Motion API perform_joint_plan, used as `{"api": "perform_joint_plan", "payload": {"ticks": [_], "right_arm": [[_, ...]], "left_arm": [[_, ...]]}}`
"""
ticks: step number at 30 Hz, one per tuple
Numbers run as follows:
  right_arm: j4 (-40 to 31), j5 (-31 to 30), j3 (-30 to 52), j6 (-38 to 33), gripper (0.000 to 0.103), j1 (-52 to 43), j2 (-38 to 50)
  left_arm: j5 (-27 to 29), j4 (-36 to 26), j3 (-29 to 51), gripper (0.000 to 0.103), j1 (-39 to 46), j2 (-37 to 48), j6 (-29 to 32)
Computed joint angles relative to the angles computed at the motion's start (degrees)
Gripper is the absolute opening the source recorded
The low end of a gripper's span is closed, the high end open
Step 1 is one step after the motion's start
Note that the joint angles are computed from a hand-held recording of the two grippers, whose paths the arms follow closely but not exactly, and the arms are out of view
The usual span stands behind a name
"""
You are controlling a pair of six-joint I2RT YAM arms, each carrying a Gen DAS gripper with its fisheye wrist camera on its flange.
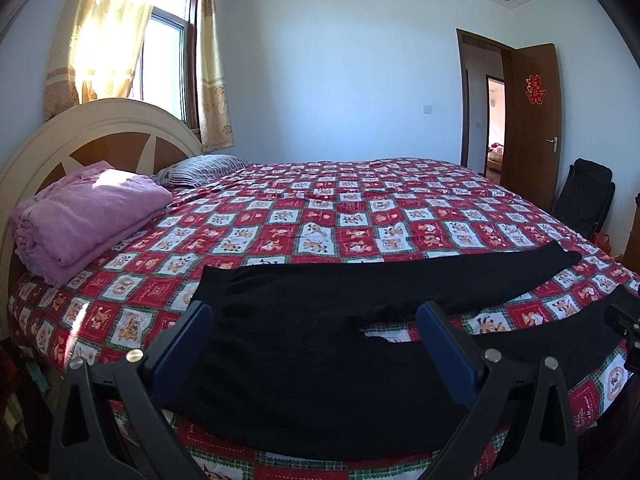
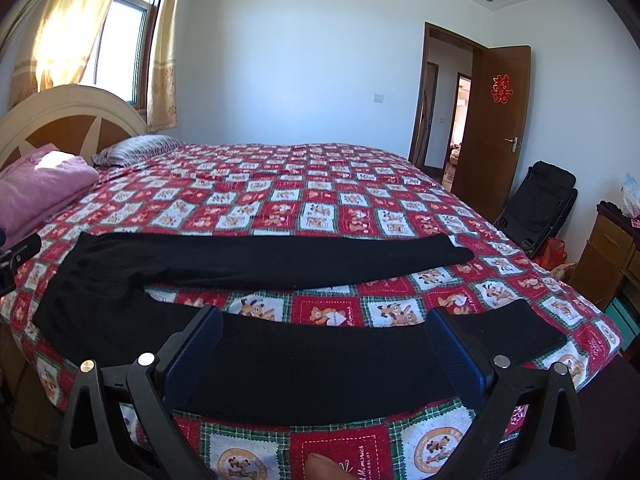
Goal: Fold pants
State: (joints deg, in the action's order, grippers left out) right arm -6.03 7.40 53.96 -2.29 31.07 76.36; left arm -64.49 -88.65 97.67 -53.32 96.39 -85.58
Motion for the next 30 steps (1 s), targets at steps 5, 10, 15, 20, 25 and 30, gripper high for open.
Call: {"api": "perform_joint_plan", "payload": {"ticks": [5,10,15,20,25,30], "right_arm": [[0.72,-2.07,2.37,-0.13,0.102,-1.75,5.34],[-0.48,-4.66,7.23,0.51,0.102,-3.55,11.4],[-2.22,-3.96,15.49,-0.18,0.102,-3.81,19.12],[-7.21,-2.83,26.87,-1.74,0.102,-3.94,28.24],[-12.22,-1.5,38.98,-2.65,0.102,-5.54,36.74],[-17.42,-1.4,49.58,-2.76,0.102,-7.45,43.85]], "left_arm": [[3.23,12.34,-10.11,0.103,8.46,-6.73,11.83],[7.18,22.69,-17.12,0.103,18.55,-11.32,24.94],[13.01,31.54,-22.1,0.103,28.93,-14.52,36.24],[20.44,39.97,-25.7,0.103,39.38,-15.83,45.81],[29.35,46.36,-27.16,0.103,47.96,-14.24,53.0],[37.94,50.74,-27.88,0.089,54.66,-12.51,57.04]]}}
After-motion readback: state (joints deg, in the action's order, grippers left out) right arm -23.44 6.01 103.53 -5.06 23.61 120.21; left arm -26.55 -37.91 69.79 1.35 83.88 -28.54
